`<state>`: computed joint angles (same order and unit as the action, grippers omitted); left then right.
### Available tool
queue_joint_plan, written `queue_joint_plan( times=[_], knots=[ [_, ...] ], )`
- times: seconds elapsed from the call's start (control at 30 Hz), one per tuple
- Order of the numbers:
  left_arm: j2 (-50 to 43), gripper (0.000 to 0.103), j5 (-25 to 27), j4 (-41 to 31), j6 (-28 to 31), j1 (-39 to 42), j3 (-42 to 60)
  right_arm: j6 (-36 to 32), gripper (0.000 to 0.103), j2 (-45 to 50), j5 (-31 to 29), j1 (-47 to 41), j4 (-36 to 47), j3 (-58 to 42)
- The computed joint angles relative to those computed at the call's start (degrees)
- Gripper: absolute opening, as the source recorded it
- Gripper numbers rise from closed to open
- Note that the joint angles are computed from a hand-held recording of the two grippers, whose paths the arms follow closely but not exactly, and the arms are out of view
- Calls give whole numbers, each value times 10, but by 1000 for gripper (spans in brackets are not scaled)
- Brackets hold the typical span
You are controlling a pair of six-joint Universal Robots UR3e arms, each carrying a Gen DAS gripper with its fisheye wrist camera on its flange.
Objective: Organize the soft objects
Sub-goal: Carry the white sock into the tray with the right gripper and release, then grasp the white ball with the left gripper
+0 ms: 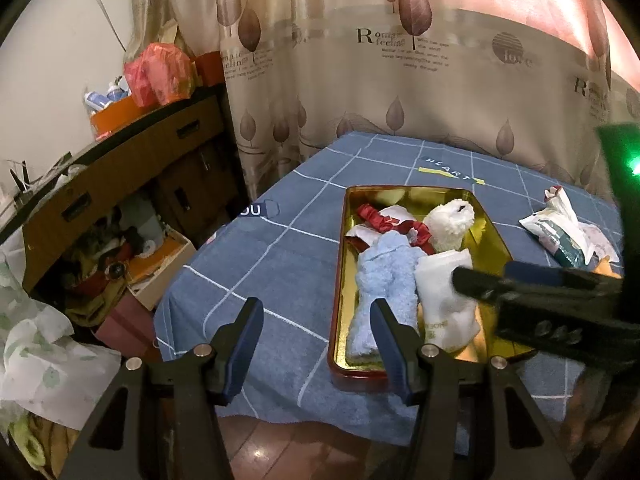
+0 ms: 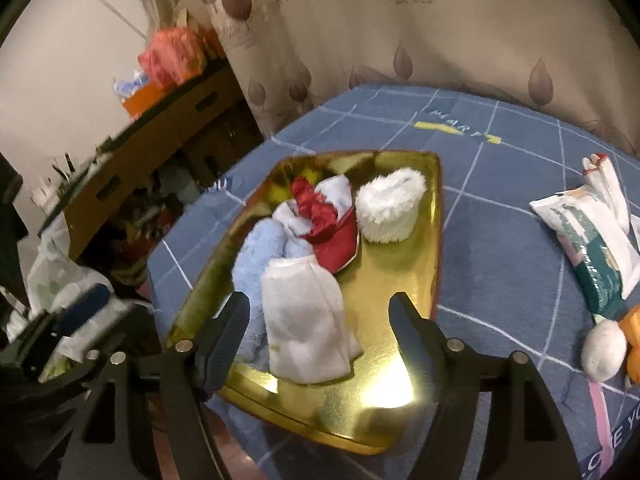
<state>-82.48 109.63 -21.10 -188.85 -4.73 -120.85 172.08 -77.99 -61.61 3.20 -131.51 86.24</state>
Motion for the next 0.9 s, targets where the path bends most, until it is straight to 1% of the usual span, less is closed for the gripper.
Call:
queue_joint_plan(
  times=[0.07,0.13,0.23,0.3,0.33,0.37,0.4,0.43,0.47,0.5,0.57,0.63,0.67,0.7,0.77,0.8,0.83,0.9],
  knots=[
    [-2,57,4,3,1,-4,0,2,69,-44,24,-32,-28,47],
    [-3,57,11,8,1,-11,-1,-2,69,-95,30,-68,-45,95],
    [-2,57,17,18,7,-19,-4,-30,70,-205,14,-151,-64,196],
    [-3,57,24,26,13,-29,-6,-70,70,-291,0,-235,-66,271],
    [-4,57,25,30,17,-35,-6,-95,72,-329,-12,-282,-68,305],
    [-4,57,23,35,23,-40,-7,-118,79,-353,-23,-322,-70,328],
    [-3,57,20,41,29,-46,-7,-146,82,-370,-39,-369,-72,348],
    [-2,57,15,41,34,-54,-6,-172,82,-380,-50,-420,-84,368],
    [-3,57,11,37,35,-62,0,-196,82,-379,-61,-463,-103,384],
    [-1,57,0,27,37,-70,7,-214,82,-369,-77,-488,-118,389],
    [-1,58,-28,-1,43,-87,28,-246,82,-320,-111,-530,-169,391],
    [-14,59,-70,-40,41,-103,63,-266,82,-273,-131,-551,-202,380],
    [-29,59,-89,-56,39,-112,87,-269,82,-258,-136,-556,-205,373],
    [-51,59,-105,-78,36,-123,117,-267,82,-239,-138,-561,-197,357],
    [-89,59,-124,-114,26,-138,172,-255,82,-221,-106,-576,-147,321],
    [-114,59,-142,-132,20,-144,205,-252,86,-218,-93,-582,-129,313],
    [-140,59,-162,-152,13,-148,239,-251,86,-211,-90,-583,-122,306],
    [-196,59,-184,-181,6,-161,309,-267,86,-201,-70,-591,-86,291]
  ],
)
